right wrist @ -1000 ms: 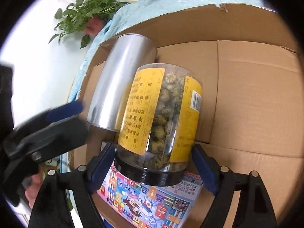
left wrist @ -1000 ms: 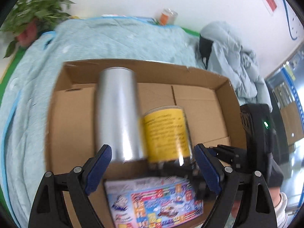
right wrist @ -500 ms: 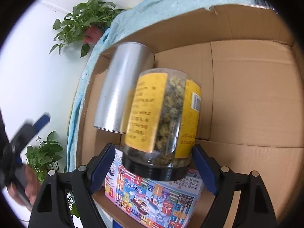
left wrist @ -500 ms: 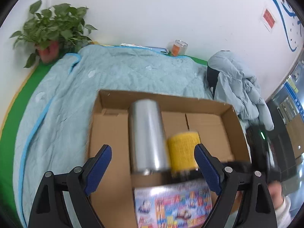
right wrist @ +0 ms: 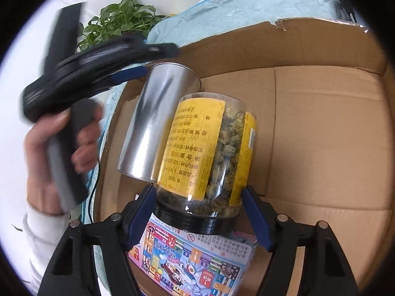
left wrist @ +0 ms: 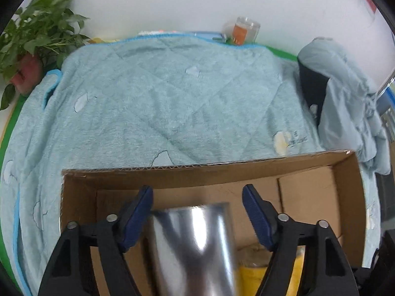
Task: Organize rigid objects
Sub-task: 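Withdraw both grippers from the box and move toward the white spray bottle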
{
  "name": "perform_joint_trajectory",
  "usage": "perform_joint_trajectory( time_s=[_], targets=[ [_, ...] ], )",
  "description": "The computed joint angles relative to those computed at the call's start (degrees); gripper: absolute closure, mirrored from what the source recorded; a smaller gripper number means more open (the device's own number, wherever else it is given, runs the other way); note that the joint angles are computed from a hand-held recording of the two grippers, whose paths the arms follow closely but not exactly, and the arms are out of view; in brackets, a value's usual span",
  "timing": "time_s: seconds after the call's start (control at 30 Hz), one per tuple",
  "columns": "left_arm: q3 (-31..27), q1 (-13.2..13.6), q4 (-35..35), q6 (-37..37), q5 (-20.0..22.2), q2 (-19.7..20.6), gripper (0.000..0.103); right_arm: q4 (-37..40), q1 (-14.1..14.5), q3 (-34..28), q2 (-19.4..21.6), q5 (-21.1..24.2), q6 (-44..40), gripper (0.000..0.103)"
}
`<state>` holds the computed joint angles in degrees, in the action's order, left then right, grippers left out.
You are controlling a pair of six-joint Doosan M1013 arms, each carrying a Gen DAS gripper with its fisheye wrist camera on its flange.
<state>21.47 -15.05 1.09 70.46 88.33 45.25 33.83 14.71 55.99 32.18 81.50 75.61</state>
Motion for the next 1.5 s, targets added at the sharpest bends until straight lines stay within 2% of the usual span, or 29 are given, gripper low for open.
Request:
perform_joint_trajectory(
  time_s=[0.13, 0.23, 0.47, 0.57, 0.6, 0.67, 0.73, 0.8, 0.83, 0.9, 1.0, 1.2, 1.27, 1.3, 1.33, 1.37, 1.4, 1.43, 1.47, 1.5],
  targets=[
    [-0.49, 0.48, -3.44, 3.07, 1.90, 0.95, 0.034, 2.06, -0.76, -0.03, 0.36, 2.64, -0.10, 0.031],
    [-4.11, 0.44, -4.34, 3.59, 8.15, 2.78, 0.037, 3.03, -1.16, 0.08, 0.43, 3.19, -0.44, 0.031],
    [2.55, -0.68, -1.44, 3.31, 4.43, -1.54, 0.036, 2.12, -0.94, 0.40, 0.21, 2.55, 0.55, 0.027],
    [10.21, -1.57, 0.85, 3.93, -2.43, -6.73, 0.035, 2.61, -0.98, 1.70, -0.69, 1.54, 1.95, 0.025],
    [14.57, -1.93, 1.66, 3.17, -6.72, -9.71, 0.035, 2.90, -1.04, 3.09, -1.67, -0.10, 1.55, 0.022],
    [22.11, -2.56, 2.42, 1.52, -14.56, -15.17, 0.029, 1.86, -1.06, 5.86, -4.35, -4.65, 0.08, 0.017],
    [30.34, -3.59, 4.30, -0.86, -23.27, -21.41, 0.011, 1.83, -1.08, 9.43, -7.64, -9.56, -2.28, 0.007],
    [38.88, -6.36, 13.64, -8.09, -30.83, -28.17, 0.001, 1.77, -1.22, 13.16, -11.36, -14.03, -4.54, 0.000],
    [42.87, -8.11, 19.68, -12.43, -33.54, -31.35, 0.001, 0.81, -1.22, 15.52, -13.60, -16.99, -5.87, 0.000],
    [47.91, -10.76, 27.20, -17.29, -35.26, -35.68, 0.001, -1.99, -0.96, 20.37, -17.86, -22.95, -7.67, 0.000],
    [53.33, -15.38, 37.95, -27.04, -32.89, -40.69, 0.001, -6.14, -0.59, 25.94, -22.33, -28.44, -8.98, 0.000],
    [60.12, -24.85, 47.75, -38.17, -27.78, -47.40, 0.001, -10.17, -0.91, 33.47, -28.97, -31.34, -10.45, 0.001],
    [61.31, -27.89, 50.04, -39.73, -26.03, -48.76, 0.001, -9.54, -0.90, 36.15, -31.67, -34.60, -12.17, 0.012],
    [61.95, -29.61, 51.58, -41.41, -24.78, -49.41, 0.001, -10.15, -0.97, 37.81, -33.31, -37.26, -12.28, 0.025],
    [62.67, -31.39, 53.18, -43.37, -23.41, -50.09, 0.002, -10.05, -1.17, 38.82, -34.46, -39.02, -12.33, 0.028],
    [62.98, -32.49, 53.83, -44.26, -22.92, -50.52, 0.005, -7.38, -1.90, 40.10, -35.72, -40.60, -14.17, 0.028],
    [63.42, -33.31, 53.42, -44.69, -23.34, -51.21, 0.033, -4.05, -2.75, 41.13, -36.82, -41.32, -16.51, 0.025],
    [62.84, -33.60, 50.40, -43.07, -22.88, -51.48, 0.070, -2.84, -3.12, 41.66, -37.42, -41.81, -17.31, 0.014],
    [62.20, -33.69, 48.44, -42.24, -22.00, -51.59, 0.080, -1.65, -3.53, 42.36, -38.30, -42.25, -18.63, 0.008],
    [61.99, -34.28, 47.90, -43.29, -20.71, -51.86, 0.081, -0.07, -4.00, 43.02, -39.08, -42.29, -20.78, 0.001]
  ],
)
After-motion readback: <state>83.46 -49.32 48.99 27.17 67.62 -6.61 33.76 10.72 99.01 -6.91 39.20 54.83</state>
